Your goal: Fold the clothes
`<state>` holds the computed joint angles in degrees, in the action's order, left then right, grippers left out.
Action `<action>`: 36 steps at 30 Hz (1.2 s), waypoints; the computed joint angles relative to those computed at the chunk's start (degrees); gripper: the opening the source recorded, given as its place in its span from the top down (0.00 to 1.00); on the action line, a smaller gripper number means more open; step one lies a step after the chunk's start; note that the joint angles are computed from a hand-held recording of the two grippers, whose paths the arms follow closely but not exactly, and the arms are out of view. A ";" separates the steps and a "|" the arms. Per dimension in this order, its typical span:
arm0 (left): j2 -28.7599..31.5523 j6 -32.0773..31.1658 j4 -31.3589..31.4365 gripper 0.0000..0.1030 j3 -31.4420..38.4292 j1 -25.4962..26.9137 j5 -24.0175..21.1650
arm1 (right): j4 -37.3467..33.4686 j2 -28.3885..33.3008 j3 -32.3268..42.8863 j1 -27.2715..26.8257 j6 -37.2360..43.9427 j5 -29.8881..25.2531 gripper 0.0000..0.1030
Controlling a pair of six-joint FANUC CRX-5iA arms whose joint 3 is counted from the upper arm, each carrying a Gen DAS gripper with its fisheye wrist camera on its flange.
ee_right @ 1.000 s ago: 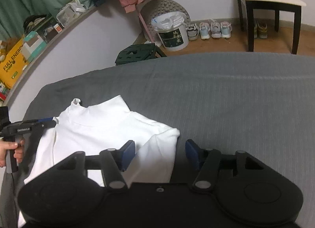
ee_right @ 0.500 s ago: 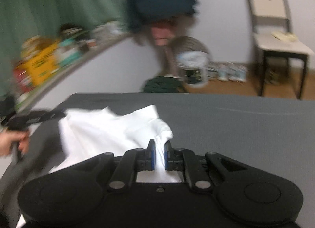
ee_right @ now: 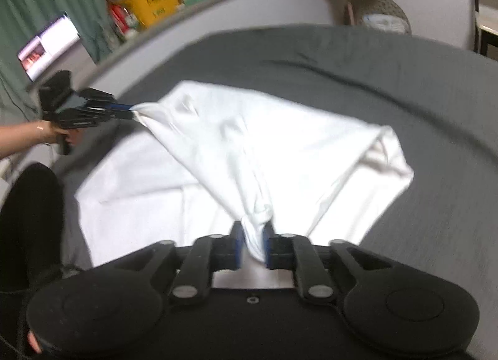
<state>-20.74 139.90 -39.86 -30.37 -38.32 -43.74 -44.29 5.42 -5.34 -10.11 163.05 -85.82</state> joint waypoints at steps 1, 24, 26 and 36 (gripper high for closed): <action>1.08 0.41 -0.79 0.93 1.33 -1.24 -2.55 | -0.17 -0.73 -0.58 0.15 0.72 0.46 0.58; 5.15 -37.84 24.12 0.92 -0.49 11.38 12.68 | -3.73 1.04 1.19 6.13 6.16 -2.19 0.94; 1.36 -44.56 30.67 0.94 -4.94 12.25 15.21 | -2.34 1.23 1.82 5.50 7.99 -5.71 0.95; -2.98 -43.37 29.57 0.93 -6.77 4.51 8.05 | 8.46 -2.15 -4.43 8.09 11.71 -5.00 0.95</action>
<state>-23.73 96.53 -10.29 -37.14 -33.81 -35.69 -35.83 3.27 -9.78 -2.02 174.76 -90.81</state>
